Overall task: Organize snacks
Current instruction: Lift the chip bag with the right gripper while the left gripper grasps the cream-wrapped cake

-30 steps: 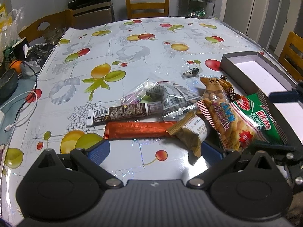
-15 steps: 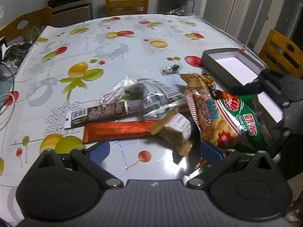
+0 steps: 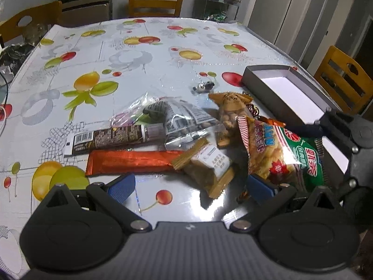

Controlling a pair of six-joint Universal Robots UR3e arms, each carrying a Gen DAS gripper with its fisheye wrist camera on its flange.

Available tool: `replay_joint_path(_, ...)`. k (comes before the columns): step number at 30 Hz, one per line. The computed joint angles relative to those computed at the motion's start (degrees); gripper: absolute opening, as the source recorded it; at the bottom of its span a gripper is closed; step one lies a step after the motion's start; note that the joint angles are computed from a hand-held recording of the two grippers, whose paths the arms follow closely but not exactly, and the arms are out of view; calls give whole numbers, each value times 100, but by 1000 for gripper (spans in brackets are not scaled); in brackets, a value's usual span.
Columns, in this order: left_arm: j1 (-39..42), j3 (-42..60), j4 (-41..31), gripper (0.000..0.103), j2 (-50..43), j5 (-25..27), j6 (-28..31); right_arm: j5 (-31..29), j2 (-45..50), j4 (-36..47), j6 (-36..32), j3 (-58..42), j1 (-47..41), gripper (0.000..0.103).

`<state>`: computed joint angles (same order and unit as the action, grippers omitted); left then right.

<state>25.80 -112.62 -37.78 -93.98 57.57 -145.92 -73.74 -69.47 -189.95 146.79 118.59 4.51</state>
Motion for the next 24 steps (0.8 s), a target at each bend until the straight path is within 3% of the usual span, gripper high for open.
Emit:
replay_joint_path(5,-86,-262,585,103,93,-60,-299,489,-171,-318,297,378,-372,74)
replay_joint_path(12,38,-472,1024,102,330,-345,-746,1517,-782,-371,863,1013,-1232,71)
replay_joint_path(16,-67,-503,1402,102,327,-151,-900,2341,-1134,-281,1302,1314,-1892,70)
replay_joint_path(20,-548,-392,1498,101,9,314,-966,2489,-1280,-285,1478,1385,-2070,70)
replay_joint_path(24,-1039,-510,2189,100,-400,921,-1099,2639,-1420,-306,1303,1593,-2169,70)
